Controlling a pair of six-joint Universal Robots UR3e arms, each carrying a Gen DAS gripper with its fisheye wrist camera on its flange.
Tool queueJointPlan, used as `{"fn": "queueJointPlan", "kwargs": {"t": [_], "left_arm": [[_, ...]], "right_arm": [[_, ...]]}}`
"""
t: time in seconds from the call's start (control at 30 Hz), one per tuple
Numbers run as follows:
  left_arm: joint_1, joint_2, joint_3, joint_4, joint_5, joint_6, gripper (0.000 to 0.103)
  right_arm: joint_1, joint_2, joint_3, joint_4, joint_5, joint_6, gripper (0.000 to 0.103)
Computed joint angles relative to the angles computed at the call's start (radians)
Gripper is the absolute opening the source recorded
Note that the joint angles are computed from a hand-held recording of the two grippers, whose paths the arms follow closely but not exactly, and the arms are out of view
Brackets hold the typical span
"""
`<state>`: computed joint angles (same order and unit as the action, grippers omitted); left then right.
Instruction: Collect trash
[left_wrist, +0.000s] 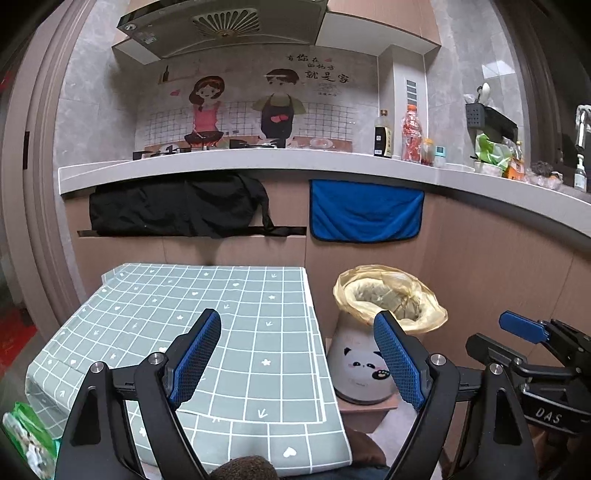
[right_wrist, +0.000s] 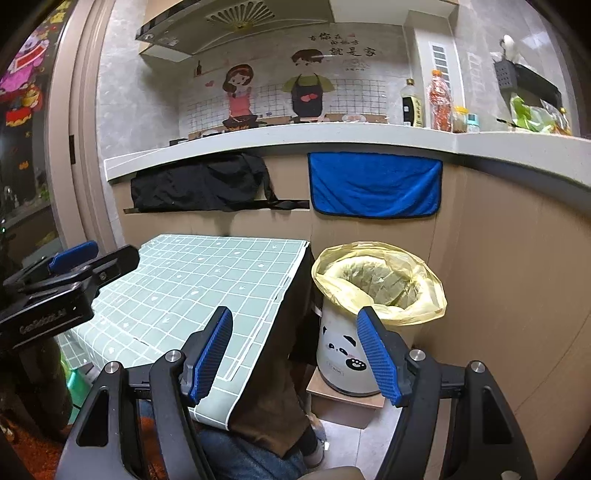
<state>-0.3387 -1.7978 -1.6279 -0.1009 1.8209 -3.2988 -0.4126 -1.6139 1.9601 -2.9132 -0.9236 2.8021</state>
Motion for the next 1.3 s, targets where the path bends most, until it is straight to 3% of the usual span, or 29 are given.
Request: {"fn": "queueJointPlan", "kwargs": {"t": [0.8,1.3], "left_arm": [[-0.035,-0.01,0.033,-0.031,0.022,0.009,0.085],[0.001,0.011,0.003,-0.034,-0.052,0.05,0.085]], "right_arm": [[-0.049,-0.027,0.038,-0.014,0.03,0.027,0.067],[-0.056,-0.027,0.052,-0.033,0.031,0.035,0.067]]}}
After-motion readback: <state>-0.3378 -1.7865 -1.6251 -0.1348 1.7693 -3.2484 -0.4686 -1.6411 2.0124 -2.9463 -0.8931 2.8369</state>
